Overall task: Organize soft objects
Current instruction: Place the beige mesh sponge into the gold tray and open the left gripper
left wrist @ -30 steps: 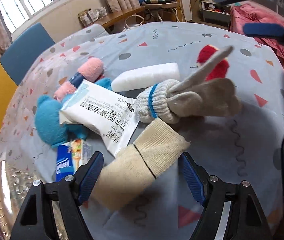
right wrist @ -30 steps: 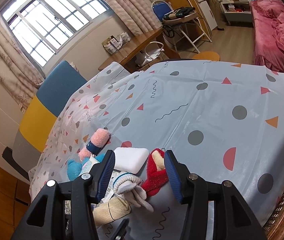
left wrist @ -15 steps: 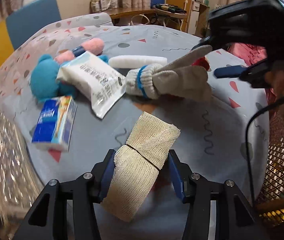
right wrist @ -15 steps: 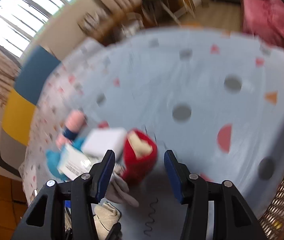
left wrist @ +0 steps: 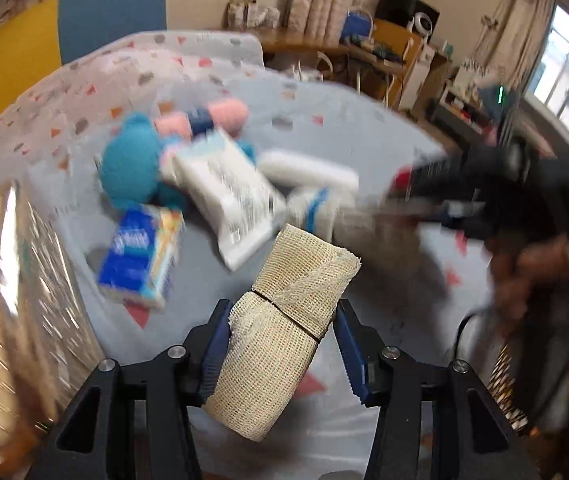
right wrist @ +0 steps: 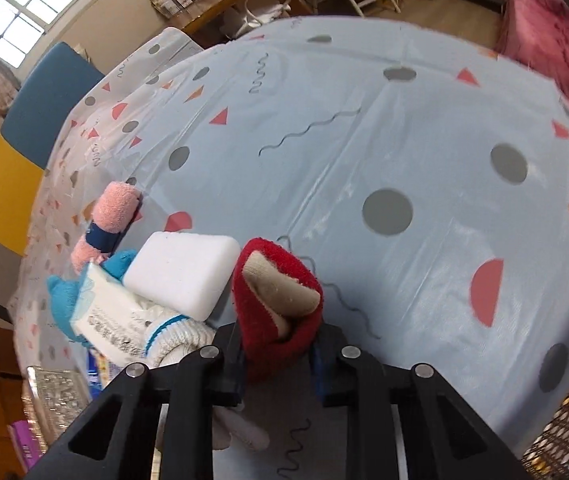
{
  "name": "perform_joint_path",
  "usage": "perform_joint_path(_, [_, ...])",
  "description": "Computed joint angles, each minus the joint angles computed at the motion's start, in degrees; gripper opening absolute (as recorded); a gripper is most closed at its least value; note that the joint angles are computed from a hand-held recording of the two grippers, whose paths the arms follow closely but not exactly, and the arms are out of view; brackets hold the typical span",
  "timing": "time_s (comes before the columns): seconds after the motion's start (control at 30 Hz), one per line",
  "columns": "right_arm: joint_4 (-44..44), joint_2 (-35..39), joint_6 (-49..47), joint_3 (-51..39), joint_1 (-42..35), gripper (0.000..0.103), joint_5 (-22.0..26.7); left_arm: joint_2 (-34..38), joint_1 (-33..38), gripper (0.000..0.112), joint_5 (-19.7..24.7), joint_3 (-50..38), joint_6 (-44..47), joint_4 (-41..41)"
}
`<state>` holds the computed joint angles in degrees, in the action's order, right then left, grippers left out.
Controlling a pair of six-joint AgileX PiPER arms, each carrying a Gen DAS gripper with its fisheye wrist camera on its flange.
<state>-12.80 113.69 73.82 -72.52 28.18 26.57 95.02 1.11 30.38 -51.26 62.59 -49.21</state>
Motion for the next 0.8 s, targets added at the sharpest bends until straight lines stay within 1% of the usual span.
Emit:
perform_joint_path(0.07, [-1.07,0.31,0.61,-0.84,0.04,0.023,1.80,-0.88,0.53,0.052,1.71,-2.83,-2.95,1.26])
perform_joint_path(0.13, [0.25,0.49,-0.50,-0.79,-0.30,0.023,1.79,-0.86,1.95,0.052,4.05,-7.04,-6.39,2.65])
perform_joint_path(0.3, [-0.56,0.74,-0.39,-1.33,-0.08,0.023,2.67,-0.23,7.29,0.052,6.62,-16.13,-12.65,5.75])
perform_joint_path(0.43, [-1.33,1.00,-0.10,-1.74,0.15,0.023,3.03,1.58,13.08,0.052,6.99,-21.99,-16.90,8.28])
perform_joint_path(0.47, [-1.54,0.92,0.02,-1.64,0.13,0.023,2.92,1.20,14.05,0.052,6.52,-21.86,-17.36,8.73])
perform_joint_path(0.5, [-1.93,1.03,0.36,-1.81,0.20,0.023,3.03,0.95,15.91,0.052,6.66,-22.47,-17.52,8.86])
perform_joint_path(0.63, [-4.61,1.04,2.29,-2.21,0.65,0.023,3.78,-0.41,23.71,0.052,8.28,-22.84,-13.31,4.71])
perform_joint_path(0.8, [-7.49,1.24,3.67,-3.26,1.62,0.023,5.27,-1.85,36.13,0.052,12.11,-21.91,-6.68,-1.80])
